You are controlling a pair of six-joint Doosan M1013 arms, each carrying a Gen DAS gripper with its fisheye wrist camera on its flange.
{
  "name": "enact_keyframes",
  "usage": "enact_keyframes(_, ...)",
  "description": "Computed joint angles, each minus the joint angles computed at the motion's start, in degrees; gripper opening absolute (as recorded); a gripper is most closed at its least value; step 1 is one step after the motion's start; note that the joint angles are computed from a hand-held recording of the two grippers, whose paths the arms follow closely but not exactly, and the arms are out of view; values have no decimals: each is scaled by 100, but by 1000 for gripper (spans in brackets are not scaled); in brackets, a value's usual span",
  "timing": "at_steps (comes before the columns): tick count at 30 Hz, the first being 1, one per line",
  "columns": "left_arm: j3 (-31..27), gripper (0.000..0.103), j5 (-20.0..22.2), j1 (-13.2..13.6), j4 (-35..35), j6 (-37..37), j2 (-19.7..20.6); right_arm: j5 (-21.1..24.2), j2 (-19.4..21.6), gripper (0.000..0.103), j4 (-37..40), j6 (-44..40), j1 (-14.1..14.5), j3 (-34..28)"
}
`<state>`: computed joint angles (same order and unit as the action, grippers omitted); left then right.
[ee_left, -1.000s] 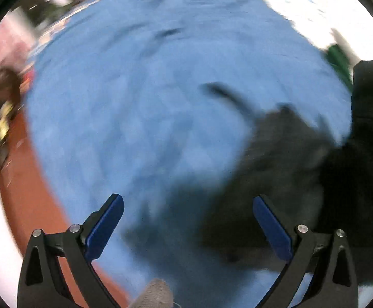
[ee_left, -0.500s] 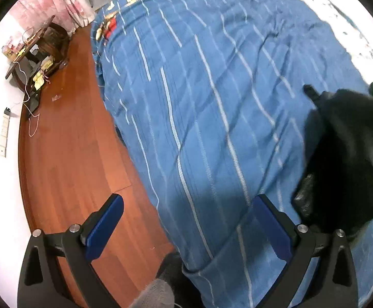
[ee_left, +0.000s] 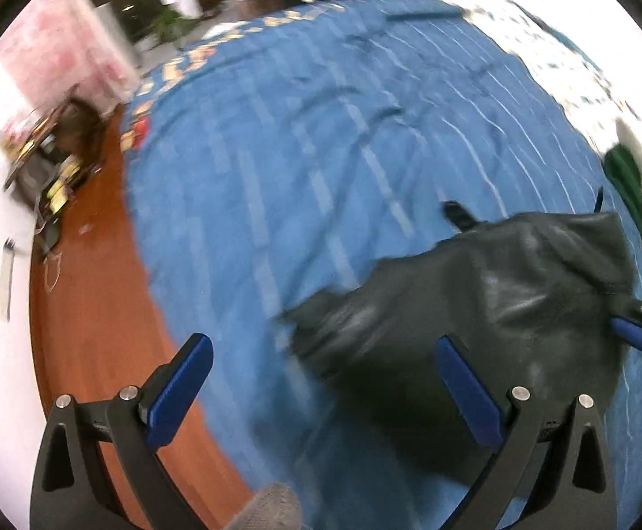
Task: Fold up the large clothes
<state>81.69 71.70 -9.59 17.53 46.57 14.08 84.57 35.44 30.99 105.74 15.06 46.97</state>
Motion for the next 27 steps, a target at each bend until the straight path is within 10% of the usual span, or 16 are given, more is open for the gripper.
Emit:
enact_keyframes(11,-472,103,183,195,-445,1007,743,1332,1283,34,-864,894,355,-1598)
enact_keyframes(18,202,103,-61,451,-1203,380,-59,-221,20,70,743,24,-206,421)
enact_keyframes(27,1063,102,-1520,1021,-3382,345,-283,-796,-699,70,2541,-877,-844,2742)
